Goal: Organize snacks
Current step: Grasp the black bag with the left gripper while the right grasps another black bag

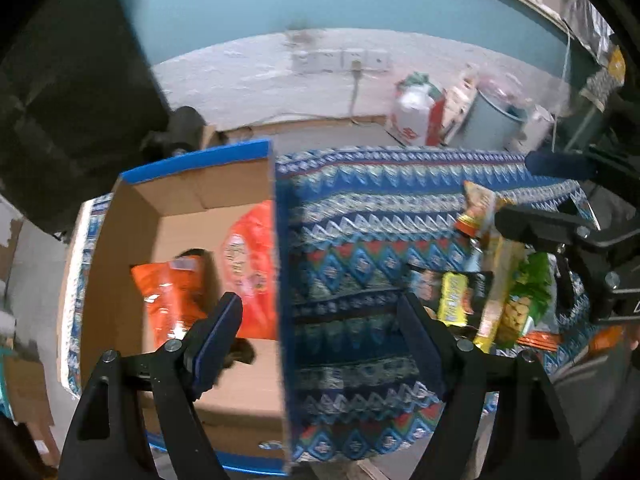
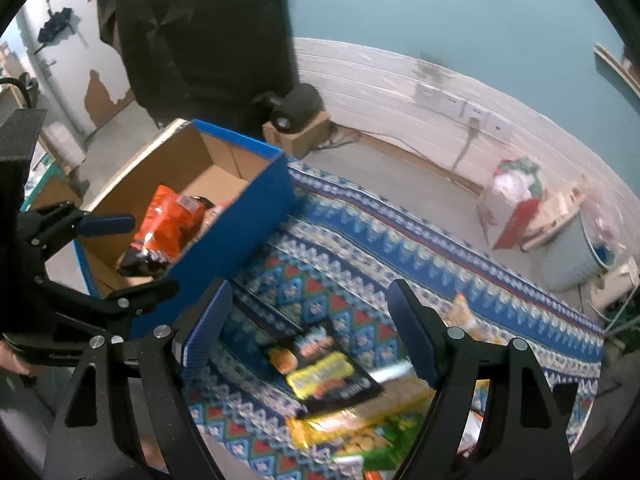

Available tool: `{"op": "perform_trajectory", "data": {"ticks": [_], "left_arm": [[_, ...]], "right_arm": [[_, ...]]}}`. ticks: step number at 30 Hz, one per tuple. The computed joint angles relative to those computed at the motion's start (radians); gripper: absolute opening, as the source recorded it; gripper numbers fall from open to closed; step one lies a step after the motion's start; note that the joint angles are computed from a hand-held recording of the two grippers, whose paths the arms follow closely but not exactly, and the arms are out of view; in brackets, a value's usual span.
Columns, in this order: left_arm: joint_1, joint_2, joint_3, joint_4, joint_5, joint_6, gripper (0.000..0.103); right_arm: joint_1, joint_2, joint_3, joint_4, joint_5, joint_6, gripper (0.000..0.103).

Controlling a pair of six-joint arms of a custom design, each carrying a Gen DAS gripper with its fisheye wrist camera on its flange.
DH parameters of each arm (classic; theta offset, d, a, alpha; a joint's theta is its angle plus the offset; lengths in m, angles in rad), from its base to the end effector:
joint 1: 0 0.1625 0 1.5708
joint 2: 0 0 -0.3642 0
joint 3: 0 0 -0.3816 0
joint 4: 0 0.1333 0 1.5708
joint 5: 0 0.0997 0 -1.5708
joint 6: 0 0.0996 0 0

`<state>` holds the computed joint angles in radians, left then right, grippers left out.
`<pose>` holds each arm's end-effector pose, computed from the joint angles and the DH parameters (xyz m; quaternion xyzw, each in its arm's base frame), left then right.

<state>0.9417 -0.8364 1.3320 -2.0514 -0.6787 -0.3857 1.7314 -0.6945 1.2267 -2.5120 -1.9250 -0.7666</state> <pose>-0.2288 -0.6727 0.1873 0.1127 0.8951 -0.2037 0.3803 0.2154 -0.7120 0.1559 0.3990 -0.8781 0.1393 0.2243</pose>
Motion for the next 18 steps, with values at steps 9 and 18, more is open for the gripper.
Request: {"op": "perform_trajectory", "data": {"ticks": [9,18], "left_arm": [[-0.002,0.113,-0.103,0.052,-0.1,0.042,0.081],[0.004,0.209,-0.209,0.133,-0.18,0.029,0.081]], "right_arm": [[-0.056,-0.075,0.052,-0.036,-0.044,0.023,0.08],[-0.122,-0.144,0.088,-0.052,-0.1,0.066,0.08]]}}
